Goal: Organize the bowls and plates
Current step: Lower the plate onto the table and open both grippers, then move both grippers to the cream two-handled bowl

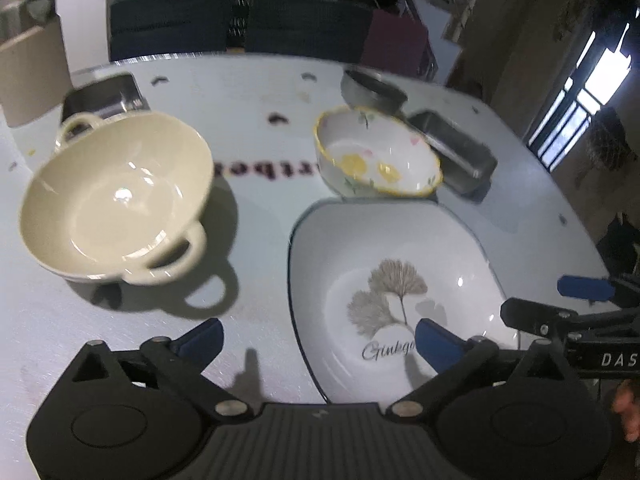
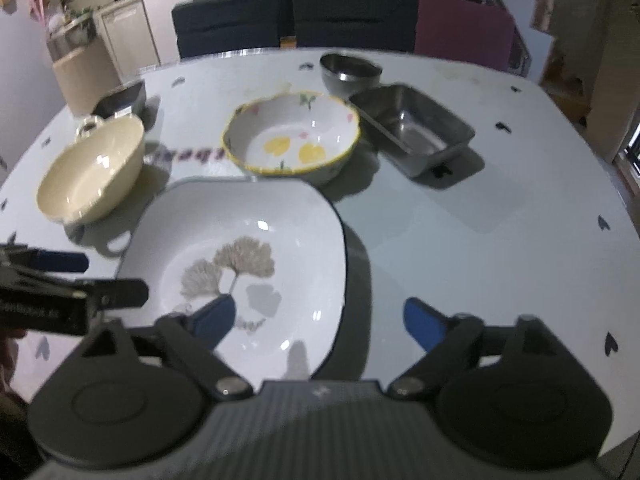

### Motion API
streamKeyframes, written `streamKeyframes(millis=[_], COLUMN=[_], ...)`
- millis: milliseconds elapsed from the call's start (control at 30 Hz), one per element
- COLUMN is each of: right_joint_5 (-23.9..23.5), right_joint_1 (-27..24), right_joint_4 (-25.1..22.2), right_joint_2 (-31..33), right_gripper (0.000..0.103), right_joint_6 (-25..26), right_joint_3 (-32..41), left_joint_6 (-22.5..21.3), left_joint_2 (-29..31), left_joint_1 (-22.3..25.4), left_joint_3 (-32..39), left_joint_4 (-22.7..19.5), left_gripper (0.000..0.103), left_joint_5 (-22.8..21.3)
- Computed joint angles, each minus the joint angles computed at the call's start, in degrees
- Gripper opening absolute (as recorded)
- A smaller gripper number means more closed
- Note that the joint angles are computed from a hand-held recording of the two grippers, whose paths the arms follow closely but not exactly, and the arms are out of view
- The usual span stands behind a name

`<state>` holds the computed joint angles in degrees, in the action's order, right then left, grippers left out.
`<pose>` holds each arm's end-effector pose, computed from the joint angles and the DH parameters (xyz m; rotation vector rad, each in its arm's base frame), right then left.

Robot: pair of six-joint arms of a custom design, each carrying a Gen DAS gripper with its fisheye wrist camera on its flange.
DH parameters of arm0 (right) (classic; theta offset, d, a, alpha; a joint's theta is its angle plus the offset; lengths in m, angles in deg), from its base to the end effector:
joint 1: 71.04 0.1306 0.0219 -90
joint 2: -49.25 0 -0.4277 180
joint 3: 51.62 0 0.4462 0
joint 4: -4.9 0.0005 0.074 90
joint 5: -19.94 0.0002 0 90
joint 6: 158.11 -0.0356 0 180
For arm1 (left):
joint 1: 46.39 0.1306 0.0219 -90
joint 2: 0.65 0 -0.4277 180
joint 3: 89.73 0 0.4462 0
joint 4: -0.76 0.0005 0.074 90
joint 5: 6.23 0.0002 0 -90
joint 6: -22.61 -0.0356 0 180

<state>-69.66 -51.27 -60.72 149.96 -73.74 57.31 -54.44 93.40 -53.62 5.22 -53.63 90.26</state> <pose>0.5667 0.2029 0.5222 -0.3150 2.5613 0.1571 0.5581 -0.0754 0.4762 -0.0786 2.5179 -0.2861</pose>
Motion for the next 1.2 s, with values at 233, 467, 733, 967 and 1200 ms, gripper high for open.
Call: streamKeyframes(millis=[233,467,733,967,1200], right_joint_5=[1.2,-1.8,-10.1,-12.9,-20.4], right_joint_1=[1.4,3.5,5.8,8.1,8.0], right_joint_4=[8.2,15.4,17.6,14.6,12.4], right_joint_2=[-3.0,-3.9,0.3,6.5,10.3], right_gripper=[0.103,0.103,0.103,0.102,0.061], right_joint_6=[-4.8,-6.5,-13.5,-17.5,-24.9], right_joint_3=[-2.7,-3.3,0.9,7.3,9.8], left_joint_6=[-3.6,-6.6,-6.9,-4.2,-5.8], left_joint_2=[-2.6,-1.5,3.9,10.4,16.3], left_joint_1=[2.7,6.8,12.9,16.2,16.2], left_joint_3=[1.5,5.9,11.4,16.8,21.0], left_joint_4=[4.6,6.7,7.6,3.2,-1.1], left_gripper=[0.103,0.103,0.103,0.103,0.103], left_joint_5=[2.6,0.8,-5.8,-10.4,-13.2])
